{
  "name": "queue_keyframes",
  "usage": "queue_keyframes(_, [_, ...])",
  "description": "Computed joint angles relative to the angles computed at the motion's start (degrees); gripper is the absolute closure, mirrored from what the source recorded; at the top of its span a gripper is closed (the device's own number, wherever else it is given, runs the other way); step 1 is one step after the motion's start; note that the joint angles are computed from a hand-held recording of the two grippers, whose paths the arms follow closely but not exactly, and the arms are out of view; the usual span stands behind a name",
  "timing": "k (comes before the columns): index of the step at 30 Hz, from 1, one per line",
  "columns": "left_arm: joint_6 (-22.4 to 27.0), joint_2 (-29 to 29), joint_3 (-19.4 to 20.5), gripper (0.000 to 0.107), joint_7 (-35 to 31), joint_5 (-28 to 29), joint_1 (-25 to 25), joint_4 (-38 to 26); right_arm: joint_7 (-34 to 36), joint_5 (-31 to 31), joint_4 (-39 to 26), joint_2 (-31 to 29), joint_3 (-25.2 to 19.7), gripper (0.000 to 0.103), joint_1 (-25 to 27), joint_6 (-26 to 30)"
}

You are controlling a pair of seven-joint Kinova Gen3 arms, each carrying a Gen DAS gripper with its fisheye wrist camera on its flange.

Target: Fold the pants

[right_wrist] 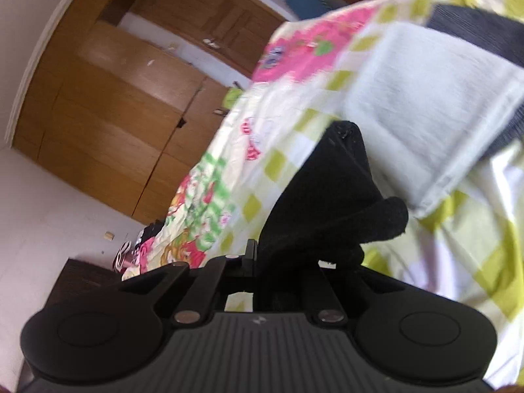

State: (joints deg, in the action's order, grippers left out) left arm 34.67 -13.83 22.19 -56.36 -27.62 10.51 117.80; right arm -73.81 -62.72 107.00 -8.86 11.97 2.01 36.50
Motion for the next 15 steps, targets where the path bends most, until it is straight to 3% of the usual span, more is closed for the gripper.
queue_keyframes(3, [1.98, -5.24, 5.78, 0.065, 6.99, -3.29, -7.96, 3.25, -3.67, 6.48, -7.64, 0.54, -6.90, 0.096, -1.69, 0.07])
queue_keyframes(5, [3.05, -8.24, 5.55, 0.065, 10.70, -4.18, -10.99, 5.66, -6.27, 11.14, -12.92, 1.87, -11.76, 0.096, -3.13, 1.64])
queue_keyframes(9, [3.01, -12.94, -4.07, 0.064, 9.01, -0.69, -10.13, 8.88, -11.29, 18.87, -22.36, 7.48, -17.09, 0.095, -13.26, 2.74])
queue_keyframes(15, [7.40, -20.20, -11.37, 0.064, 13.76, -7.27, -6.73, 13.26, -17.21, 32.39, -34.37, 19.26, -19.88, 0.095, -29.19, 7.27])
